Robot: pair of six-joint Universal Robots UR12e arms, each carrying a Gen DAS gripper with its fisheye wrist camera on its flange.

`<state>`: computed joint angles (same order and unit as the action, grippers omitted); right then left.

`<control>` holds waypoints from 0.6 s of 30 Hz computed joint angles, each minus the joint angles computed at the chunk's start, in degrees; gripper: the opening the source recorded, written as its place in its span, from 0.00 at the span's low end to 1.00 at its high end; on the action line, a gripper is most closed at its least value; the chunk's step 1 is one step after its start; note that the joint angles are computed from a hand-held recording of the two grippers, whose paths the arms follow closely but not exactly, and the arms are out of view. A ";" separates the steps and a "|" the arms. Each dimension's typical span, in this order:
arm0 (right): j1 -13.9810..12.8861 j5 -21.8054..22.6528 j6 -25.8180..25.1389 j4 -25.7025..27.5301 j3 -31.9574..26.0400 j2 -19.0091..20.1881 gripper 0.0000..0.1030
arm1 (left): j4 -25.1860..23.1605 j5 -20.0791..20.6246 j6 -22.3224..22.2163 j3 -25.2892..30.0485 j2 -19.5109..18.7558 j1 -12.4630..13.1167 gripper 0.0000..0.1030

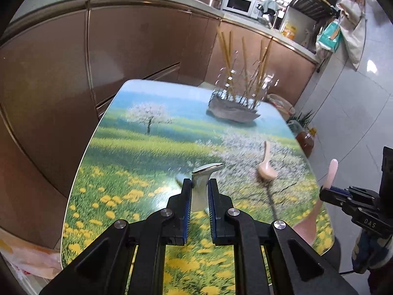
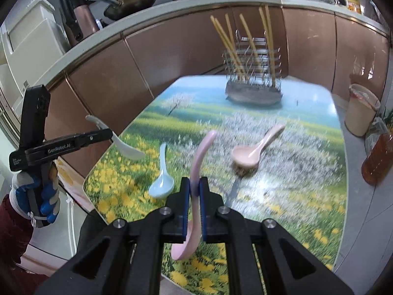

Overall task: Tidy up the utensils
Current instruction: 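Lift the white spoon toward the holder while the right tool carries the pink spoon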

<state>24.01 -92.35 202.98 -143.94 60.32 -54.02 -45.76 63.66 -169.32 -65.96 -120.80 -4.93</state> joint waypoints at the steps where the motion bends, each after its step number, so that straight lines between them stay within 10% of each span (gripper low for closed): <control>1: -0.16 -0.58 -0.28 -0.07 -0.65 0.11 0.07 | -0.23 -0.36 -0.12 0.81 -0.28 -0.11 0.12; 18: -4.03 -7.64 -6.63 3.32 -25.06 10.55 0.07 | -7.08 -6.83 -5.37 29.65 -14.14 -3.60 0.12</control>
<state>19.98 -99.99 196.35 -140.62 35.26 -43.47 -52.84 56.82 -174.69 -36.31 -134.94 -8.54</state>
